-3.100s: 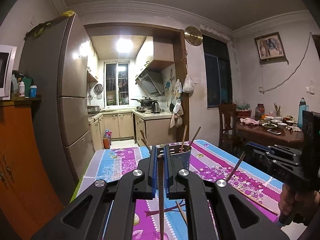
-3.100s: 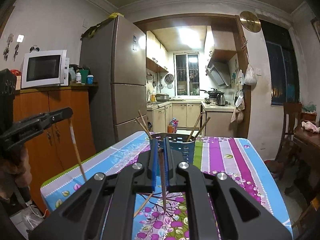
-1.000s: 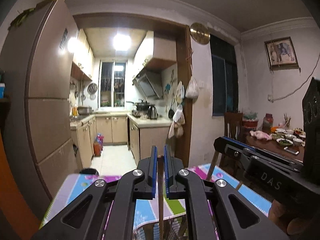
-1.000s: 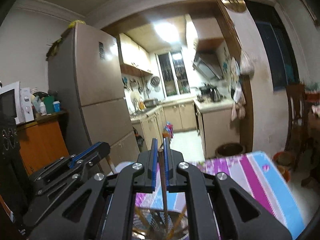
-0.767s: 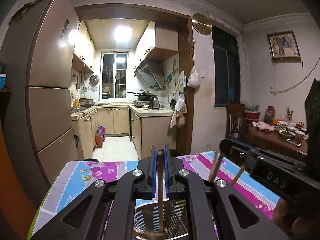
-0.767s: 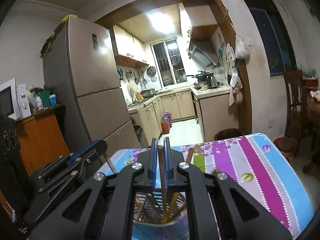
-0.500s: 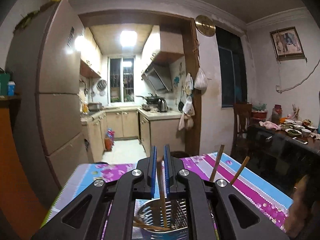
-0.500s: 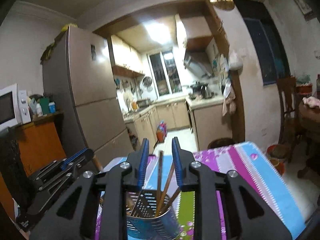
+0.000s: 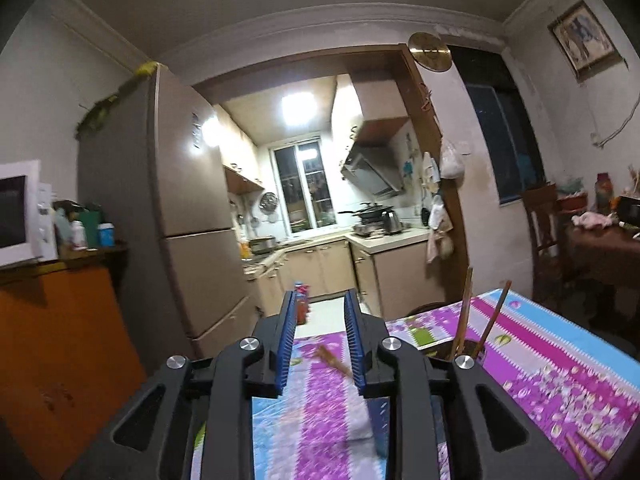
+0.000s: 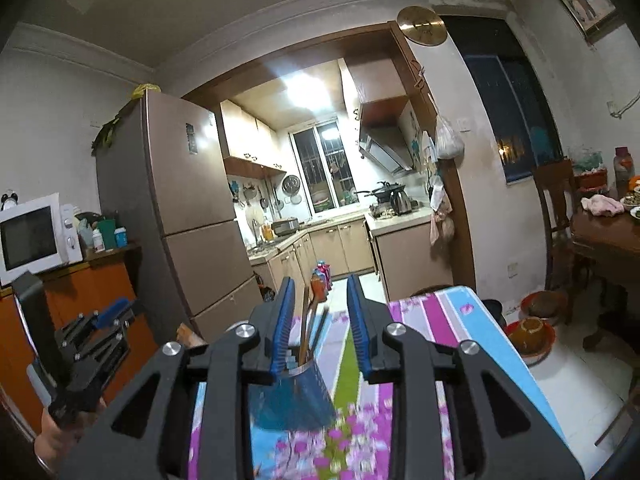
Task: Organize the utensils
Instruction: 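Withdraw both tools from the holder back over the remaining chopsticks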
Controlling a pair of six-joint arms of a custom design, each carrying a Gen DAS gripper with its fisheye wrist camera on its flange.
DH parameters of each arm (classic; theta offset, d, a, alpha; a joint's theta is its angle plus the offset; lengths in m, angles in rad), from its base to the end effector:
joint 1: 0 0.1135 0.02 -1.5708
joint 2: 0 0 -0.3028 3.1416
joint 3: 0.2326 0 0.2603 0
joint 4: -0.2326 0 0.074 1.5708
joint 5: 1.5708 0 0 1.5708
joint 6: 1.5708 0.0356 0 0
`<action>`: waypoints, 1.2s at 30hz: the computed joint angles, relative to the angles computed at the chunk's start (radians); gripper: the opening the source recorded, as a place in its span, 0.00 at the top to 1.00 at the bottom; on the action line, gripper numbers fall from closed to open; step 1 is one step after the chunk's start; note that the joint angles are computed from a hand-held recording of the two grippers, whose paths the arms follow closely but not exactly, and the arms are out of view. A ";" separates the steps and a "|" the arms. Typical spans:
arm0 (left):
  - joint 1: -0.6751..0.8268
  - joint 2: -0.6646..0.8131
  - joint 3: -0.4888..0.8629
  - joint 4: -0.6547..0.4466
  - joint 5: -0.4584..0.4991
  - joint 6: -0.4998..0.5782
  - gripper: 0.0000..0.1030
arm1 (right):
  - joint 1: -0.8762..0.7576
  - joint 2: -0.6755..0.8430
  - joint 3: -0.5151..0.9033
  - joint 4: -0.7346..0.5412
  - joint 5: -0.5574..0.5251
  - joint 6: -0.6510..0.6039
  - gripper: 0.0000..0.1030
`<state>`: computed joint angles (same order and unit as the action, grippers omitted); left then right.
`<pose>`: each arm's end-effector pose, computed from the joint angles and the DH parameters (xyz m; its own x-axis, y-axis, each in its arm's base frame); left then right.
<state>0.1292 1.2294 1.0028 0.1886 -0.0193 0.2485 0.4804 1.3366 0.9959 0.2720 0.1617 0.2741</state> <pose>0.2859 0.0378 0.3962 -0.0729 0.2385 -0.9684 -0.1341 0.9598 0.2465 0.2841 0.1416 0.3725 -0.1435 0.2265 -0.9634 -0.2855 0.9226 0.2594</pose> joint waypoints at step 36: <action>0.353 -0.404 -0.282 -0.187 0.338 0.058 0.72 | 0.280 -0.432 -0.390 -0.146 0.414 -0.139 0.60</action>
<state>0.4823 0.8256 0.7210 0.0014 0.3187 0.3069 0.7602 0.9049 0.6057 0.1256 0.5753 0.1353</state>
